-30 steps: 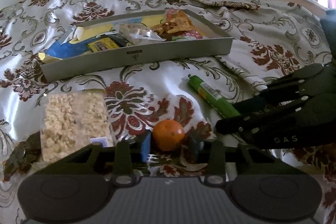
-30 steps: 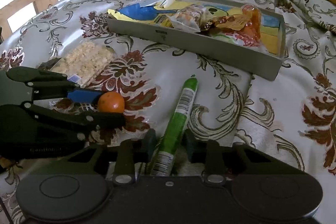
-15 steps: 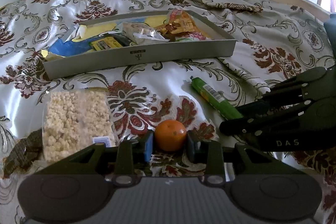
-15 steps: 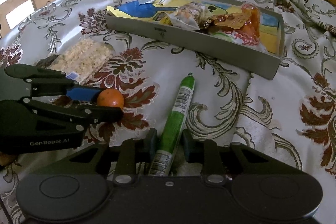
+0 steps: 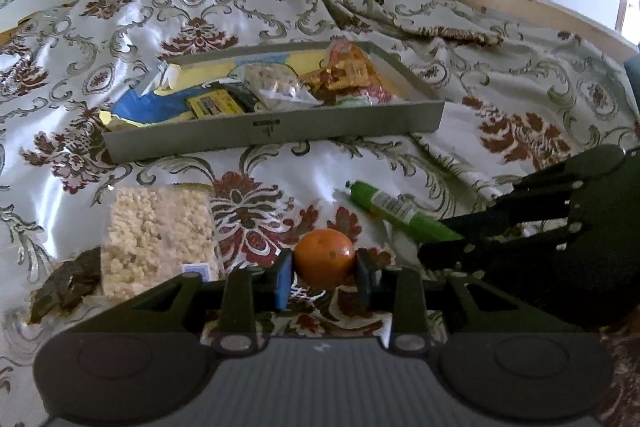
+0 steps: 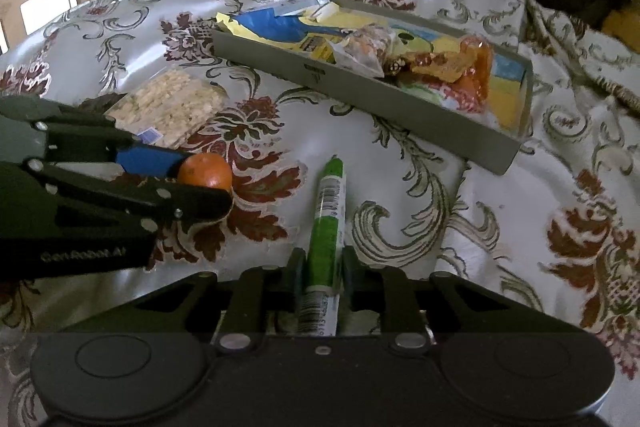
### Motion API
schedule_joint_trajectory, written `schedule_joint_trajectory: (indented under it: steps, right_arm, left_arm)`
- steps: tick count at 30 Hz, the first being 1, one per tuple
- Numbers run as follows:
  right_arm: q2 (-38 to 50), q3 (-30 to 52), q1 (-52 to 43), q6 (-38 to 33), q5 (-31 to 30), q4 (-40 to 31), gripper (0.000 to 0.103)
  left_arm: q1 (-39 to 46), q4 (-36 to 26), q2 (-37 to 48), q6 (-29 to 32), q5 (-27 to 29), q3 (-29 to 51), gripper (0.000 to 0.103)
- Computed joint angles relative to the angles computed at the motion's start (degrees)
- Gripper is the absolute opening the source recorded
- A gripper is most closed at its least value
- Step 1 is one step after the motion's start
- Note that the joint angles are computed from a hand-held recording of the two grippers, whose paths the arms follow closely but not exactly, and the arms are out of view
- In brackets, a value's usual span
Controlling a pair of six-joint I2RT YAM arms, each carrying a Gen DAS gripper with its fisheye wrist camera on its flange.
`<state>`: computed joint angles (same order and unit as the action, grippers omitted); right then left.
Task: Organize snacks
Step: 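Lift and carry the tangerine and green tube in both tools over the tray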
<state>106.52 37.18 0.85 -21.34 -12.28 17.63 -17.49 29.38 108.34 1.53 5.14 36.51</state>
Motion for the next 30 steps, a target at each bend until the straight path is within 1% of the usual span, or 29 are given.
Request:
schedule_joint_trajectory:
  steps: [9,13,17,21,24,30]
  right_arm:
    - [-4.1,-5.2,1.4,-3.7,3.8,6.1,0.018]
    - [-5.2,-9.3,3.1,-8.4,7.4,12.9,0.018]
    - [-6.6,-11.3,3.1,-9.5,7.7,16.3,0.018]
    - [-7.9,-13.4,2.8,-10.3,7.8,21.4,0.018]
    - [-7.5,-15.0,2.9,-11.7,8.5,27.1,0.018]
    - [-4.3,-15.6,2.6,-14.2,8.8,36.6,0.018]
  left_arm:
    - [0.5,0.0,-5.9,-3.4,-1.6,-3.6,0.036]
    - [0.8,0.3,-8.5,-4.5,-2.5,-5.2,0.036]
    - [1.3,0.9,-10.9,-6.1,-2.7,-6.5,0.036]
    - [2.1,0.9,-12.3,-7.7,-2.6,-6.5,0.036]
    - [2.5,1.7,-12.4,-7.7,-2.8,-6.2,0.036]
    - [3.0,2.7,-11.2,-9.5,-3.3,-4.5,0.037]
